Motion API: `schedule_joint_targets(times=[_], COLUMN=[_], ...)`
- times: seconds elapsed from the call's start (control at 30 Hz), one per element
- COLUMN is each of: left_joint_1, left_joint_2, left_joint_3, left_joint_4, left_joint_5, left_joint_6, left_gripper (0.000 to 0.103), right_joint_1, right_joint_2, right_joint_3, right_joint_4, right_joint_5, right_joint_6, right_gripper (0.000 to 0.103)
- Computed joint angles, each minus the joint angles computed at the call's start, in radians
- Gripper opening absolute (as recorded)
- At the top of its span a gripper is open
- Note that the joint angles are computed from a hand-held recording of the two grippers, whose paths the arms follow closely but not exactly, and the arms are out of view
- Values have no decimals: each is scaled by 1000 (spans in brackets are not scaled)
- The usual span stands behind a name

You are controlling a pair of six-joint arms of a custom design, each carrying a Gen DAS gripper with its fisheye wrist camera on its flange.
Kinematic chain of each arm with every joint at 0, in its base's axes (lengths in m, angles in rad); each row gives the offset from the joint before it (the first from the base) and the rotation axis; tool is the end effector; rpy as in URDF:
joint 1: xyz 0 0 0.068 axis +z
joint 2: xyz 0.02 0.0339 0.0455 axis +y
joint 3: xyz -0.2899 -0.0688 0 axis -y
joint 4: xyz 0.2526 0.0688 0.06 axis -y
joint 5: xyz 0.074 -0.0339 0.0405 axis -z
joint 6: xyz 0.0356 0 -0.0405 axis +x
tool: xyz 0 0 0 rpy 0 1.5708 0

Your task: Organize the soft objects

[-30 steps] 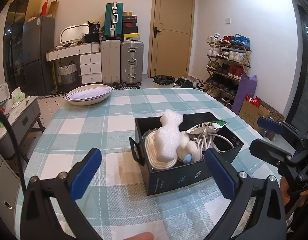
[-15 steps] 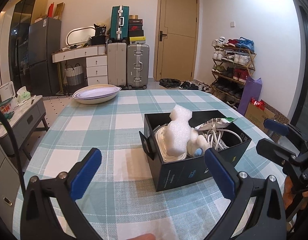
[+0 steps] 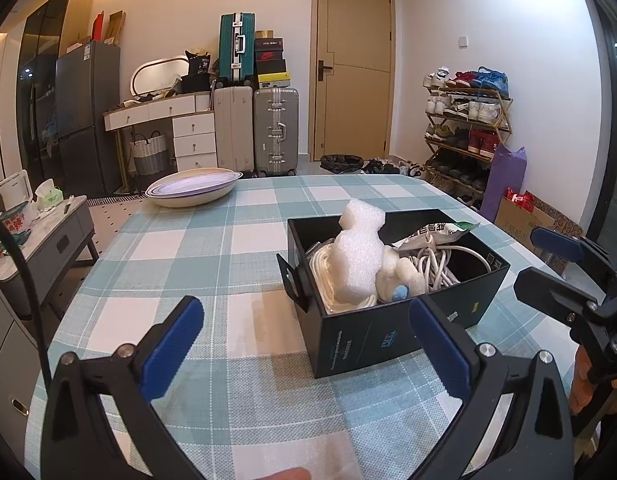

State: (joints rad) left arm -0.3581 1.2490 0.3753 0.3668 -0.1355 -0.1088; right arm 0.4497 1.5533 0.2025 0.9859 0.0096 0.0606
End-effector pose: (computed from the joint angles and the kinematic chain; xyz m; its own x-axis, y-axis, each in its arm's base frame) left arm 0.2190 -0.0768 0.1803 -0.4777 0.0639 -0.8762 0.1859 0.9821 -0.0297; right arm 0.2082 0.1001 0.1308 -0.3466 -0.1001 -0.9327 -0.4064 0.9122 0.0532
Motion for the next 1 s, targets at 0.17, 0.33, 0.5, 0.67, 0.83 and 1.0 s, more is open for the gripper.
schedule_joint_targets(times=[0.17, 0.33, 0.5, 0.67, 0.83, 1.0], left_joint_1=[-6, 2, 7, 8, 9, 11], left_joint_2=[0, -1, -4, -7, -7, -12], left_joint_3=[0, -1, -6, -6, -6, -7], left_joint_4=[2, 4, 10, 6, 6, 4], left_joint_5=[-10, 4, 11, 12, 14, 16], left_joint_6=[1, 5, 6, 4, 5, 6], left_gripper=[103, 103, 103, 103, 103, 103], right_joint_1=[-1, -8, -4, -2, -3, -3], right_joint_2=[10, 14, 9, 4, 6, 7], right_joint_3=[-15, -17, -20, -22, -22, -23], right_joint_4=[39, 51, 50, 48, 50, 53], right_joint_5=[3, -3, 6, 8, 8, 8], right_joint_6=[1, 3, 0, 0, 0, -1], right_gripper=[102, 102, 102, 102, 102, 102])
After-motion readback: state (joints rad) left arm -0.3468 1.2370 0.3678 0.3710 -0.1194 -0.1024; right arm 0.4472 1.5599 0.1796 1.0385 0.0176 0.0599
